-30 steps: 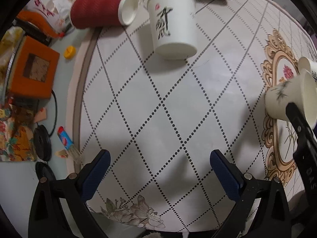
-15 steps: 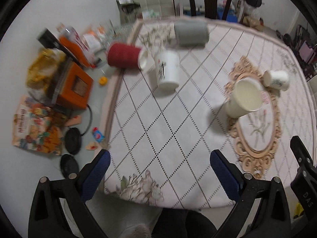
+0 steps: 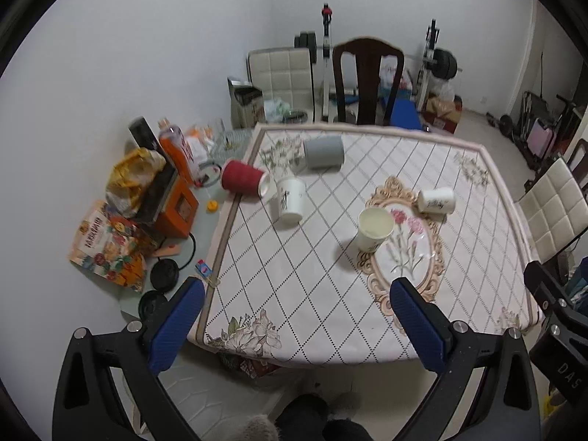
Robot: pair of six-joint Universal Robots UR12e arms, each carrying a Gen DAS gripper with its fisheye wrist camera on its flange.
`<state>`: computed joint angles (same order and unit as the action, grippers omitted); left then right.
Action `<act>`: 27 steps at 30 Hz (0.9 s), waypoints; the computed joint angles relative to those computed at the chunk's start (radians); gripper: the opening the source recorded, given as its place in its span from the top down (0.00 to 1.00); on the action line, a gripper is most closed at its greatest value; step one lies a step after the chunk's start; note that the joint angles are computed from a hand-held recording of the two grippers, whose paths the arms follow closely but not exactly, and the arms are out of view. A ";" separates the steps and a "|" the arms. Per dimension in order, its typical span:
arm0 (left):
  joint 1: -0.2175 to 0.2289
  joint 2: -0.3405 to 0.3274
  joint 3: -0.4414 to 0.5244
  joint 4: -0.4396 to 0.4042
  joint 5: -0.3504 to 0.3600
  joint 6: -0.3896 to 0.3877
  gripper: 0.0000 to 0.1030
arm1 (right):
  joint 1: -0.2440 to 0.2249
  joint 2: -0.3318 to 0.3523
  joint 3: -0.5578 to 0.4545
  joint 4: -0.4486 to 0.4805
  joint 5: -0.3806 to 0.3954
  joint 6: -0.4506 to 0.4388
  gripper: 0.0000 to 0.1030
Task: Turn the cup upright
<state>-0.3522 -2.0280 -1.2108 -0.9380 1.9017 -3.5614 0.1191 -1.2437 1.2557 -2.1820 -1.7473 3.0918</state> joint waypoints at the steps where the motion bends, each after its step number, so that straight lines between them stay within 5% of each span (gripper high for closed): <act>1: -0.004 0.008 -0.005 0.012 0.006 -0.004 0.00 | -0.002 -0.009 0.001 -0.001 0.007 -0.004 0.00; 10: -0.030 0.050 -0.031 0.076 0.057 -0.021 0.00 | -0.013 -0.066 0.008 -0.027 0.041 -0.029 0.00; 27: -0.040 0.060 -0.038 0.059 0.070 -0.033 0.00 | -0.028 -0.086 0.020 0.001 0.067 -0.044 0.00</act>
